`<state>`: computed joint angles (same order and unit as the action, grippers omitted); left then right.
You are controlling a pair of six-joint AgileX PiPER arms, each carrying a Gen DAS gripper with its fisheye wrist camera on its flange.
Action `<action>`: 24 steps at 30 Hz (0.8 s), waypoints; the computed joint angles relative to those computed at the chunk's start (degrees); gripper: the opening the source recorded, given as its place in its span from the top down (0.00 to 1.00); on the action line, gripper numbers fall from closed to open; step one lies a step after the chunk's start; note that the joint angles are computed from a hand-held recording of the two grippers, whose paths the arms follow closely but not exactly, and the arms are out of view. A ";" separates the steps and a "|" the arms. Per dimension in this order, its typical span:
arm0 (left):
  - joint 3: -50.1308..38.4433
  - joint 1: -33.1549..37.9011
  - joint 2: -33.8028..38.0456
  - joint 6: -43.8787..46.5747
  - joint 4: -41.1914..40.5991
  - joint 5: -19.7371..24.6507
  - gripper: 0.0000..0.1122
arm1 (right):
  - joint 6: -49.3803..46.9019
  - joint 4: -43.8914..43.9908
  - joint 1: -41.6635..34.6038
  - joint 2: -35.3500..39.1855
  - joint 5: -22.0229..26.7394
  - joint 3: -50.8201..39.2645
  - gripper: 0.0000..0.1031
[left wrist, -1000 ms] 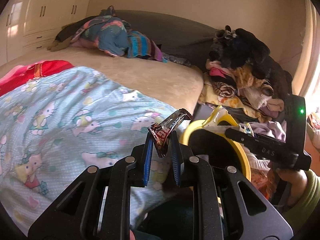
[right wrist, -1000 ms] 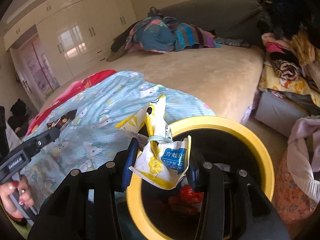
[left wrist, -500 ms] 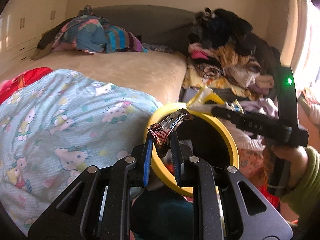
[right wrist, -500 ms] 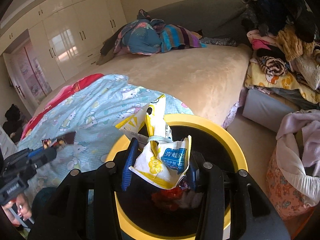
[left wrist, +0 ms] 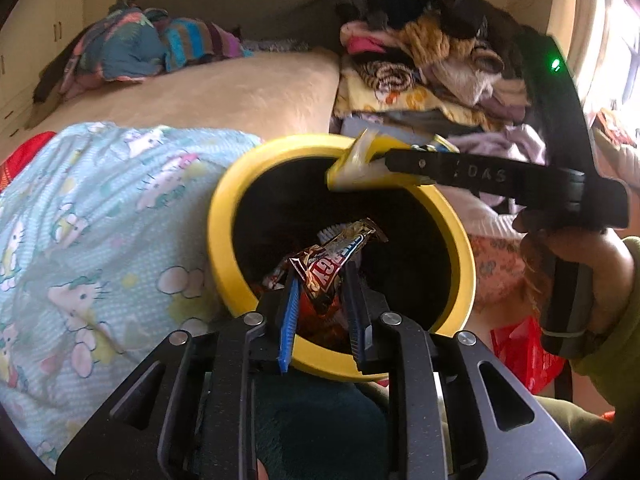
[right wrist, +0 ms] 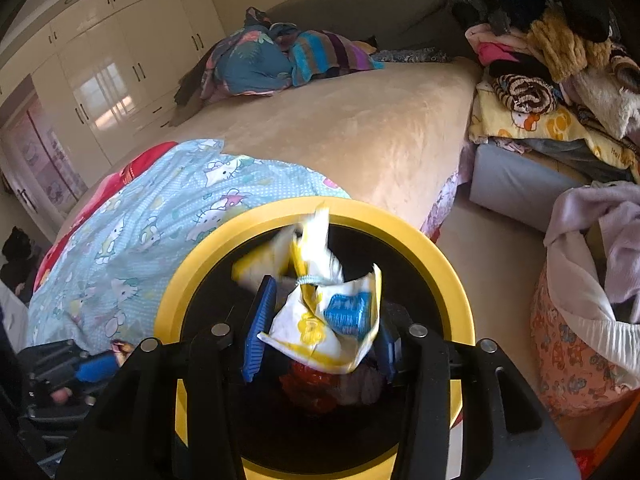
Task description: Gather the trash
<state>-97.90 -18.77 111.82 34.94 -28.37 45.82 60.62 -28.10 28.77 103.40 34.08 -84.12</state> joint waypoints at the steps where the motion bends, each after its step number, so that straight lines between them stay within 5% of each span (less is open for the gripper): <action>1: -0.96 -0.30 0.84 -0.41 0.42 0.44 0.83 | -0.26 0.62 -0.28 0.03 -0.57 0.26 0.53; 4: -2.32 -0.49 2.11 -0.30 0.26 0.87 0.74 | 1.76 -0.65 -0.06 -0.24 -0.36 0.78 0.40; 6: -2.13 -0.10 1.87 0.15 -0.62 0.43 0.57 | 2.04 -0.98 0.38 -0.74 0.09 0.95 0.39; 12: 0.45 2.87 -1.64 0.40 -3.26 -1.01 0.26 | 17.41 -15.78 6.58 -5.28 2.16 4.96 0.22; 17: 5.03 6.17 -6.27 1.62 -5.36 -3.23 0.19 | 32.04 -31.52 13.99 -7.98 6.70 7.03 0.10; 24: 13.45 11.74 -13.87 6.00 -10.35 -8.18 0.18 | 35.71 -41.21 20.58 -6.46 10.25 3.34 0.06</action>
<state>-84.45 -7.03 97.95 40.94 -38.71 37.63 96.33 -69.31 49.35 96.94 44.33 -80.78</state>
